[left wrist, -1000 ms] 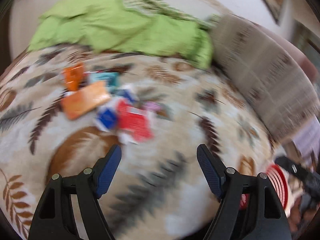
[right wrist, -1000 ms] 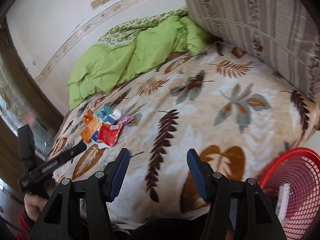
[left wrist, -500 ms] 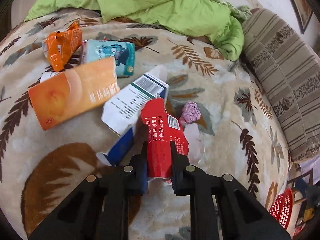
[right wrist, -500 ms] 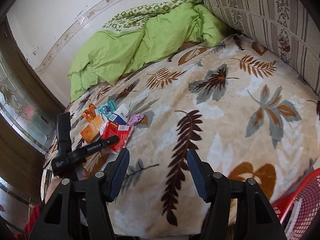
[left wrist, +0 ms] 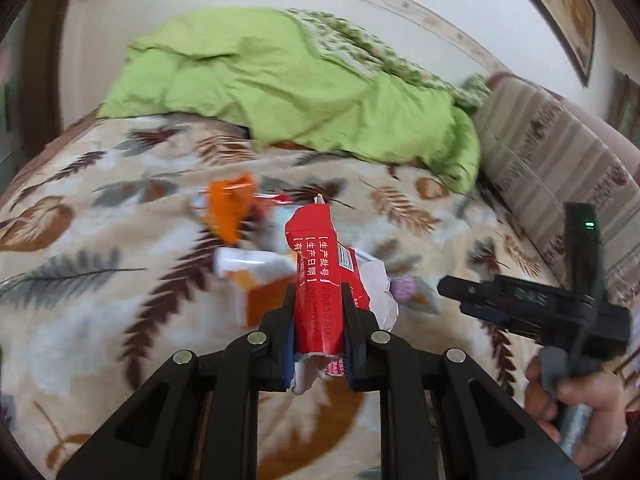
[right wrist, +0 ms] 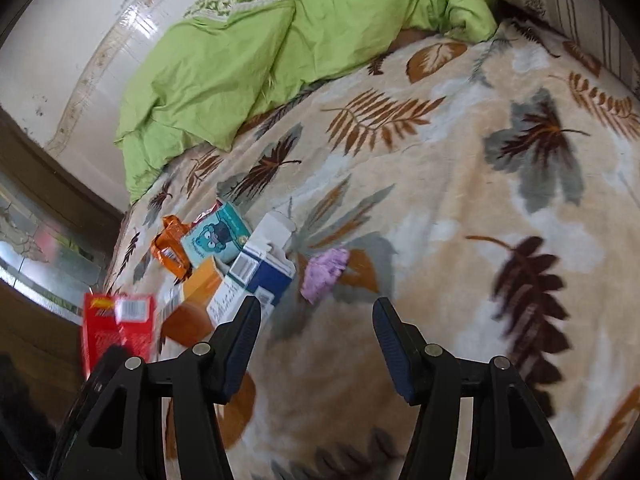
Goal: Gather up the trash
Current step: 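Grasp the red tube box with the left tool while the right tool grasps the pink wrapper, then hold the red tube box and pink wrapper above the bed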
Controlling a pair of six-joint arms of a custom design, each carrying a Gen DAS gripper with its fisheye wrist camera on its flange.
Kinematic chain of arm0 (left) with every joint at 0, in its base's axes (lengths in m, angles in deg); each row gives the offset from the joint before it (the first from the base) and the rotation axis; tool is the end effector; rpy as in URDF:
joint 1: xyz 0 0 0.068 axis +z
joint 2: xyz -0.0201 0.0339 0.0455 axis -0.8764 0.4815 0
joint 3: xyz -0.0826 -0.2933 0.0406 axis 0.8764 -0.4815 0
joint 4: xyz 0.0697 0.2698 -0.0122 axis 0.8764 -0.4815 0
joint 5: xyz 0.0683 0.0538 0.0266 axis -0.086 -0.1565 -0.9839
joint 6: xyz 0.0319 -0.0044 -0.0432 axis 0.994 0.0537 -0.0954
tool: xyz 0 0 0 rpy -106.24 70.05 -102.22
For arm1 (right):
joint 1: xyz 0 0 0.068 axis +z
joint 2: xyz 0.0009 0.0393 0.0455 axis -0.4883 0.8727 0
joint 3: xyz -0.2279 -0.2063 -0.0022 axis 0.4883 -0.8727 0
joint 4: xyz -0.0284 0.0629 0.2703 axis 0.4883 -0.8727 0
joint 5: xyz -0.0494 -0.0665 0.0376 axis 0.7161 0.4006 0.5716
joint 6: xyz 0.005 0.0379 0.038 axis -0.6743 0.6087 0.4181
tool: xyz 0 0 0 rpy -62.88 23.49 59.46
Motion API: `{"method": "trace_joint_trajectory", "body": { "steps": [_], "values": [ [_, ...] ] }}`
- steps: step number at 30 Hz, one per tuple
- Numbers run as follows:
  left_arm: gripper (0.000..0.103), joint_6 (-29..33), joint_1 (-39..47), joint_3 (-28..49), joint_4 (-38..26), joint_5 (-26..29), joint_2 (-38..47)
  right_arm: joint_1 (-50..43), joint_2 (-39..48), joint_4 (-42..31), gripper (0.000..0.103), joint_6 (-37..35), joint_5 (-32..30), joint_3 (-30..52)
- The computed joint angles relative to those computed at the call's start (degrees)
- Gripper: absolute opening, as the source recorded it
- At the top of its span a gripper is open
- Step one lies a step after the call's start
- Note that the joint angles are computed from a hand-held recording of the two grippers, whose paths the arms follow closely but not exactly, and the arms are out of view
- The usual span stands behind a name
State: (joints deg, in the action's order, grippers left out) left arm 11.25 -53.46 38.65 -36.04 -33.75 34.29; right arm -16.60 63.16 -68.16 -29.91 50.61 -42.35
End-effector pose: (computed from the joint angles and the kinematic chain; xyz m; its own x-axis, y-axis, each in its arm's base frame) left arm 0.1477 0.0055 0.2514 -0.6602 -0.0777 -0.7471 0.1846 0.9474 -0.2616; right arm 0.2072 0.0520 0.2197 -0.7813 0.4074 -0.4729 0.1655 0.8657 0.4725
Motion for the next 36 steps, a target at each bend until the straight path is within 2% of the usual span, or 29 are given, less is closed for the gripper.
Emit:
{"method": "trace_joint_trajectory", "body": {
  "steps": [5, 8, 12, 16, 20, 26, 36],
  "values": [
    [0.017, 6.18, 8.84, -0.46, 0.14, 3.31, 2.96, 3.09, 10.62, 6.31, 0.044, 1.88, 5.58, 1.42],
    [0.017, 9.64, 12.82, -0.49, -1.02, 5.63, 3.46, 3.08, 12.54, 8.48, 0.024, 0.85, 6.34, 1.45],
    [0.017, 11.44, 13.91, -0.55, -1.17, 6.04, 2.79, 5.59, 6.77, 8.25, 0.024, -0.28, 9.79, -0.47],
    [0.017, 10.09, 12.70, -0.59, -0.67, 5.88, 1.80, 10.35, -1.12, 5.49, 0.024, -1.77, 14.29, -2.00],
    [0.017, 7.74, 7.50, -1.63, 0.76, 0.90, -0.91, 17.05, -6.63, 4.19, 0.024, -2.90, 19.54, -2.56],
    [0.017, 5.00, 0.72, -3.10, 3.66, -7.09, -4.10, 22.58, -6.55, 6.11, 0.024, -6.58, 23.96, -2.30],
    [0.017, 4.69, -1.04, -3.85, 6.88, -11.12, -2.04, 22.59, -6.91, 7.29, 0.024, -7.87, 24.47, -2.39]
  ]
}}
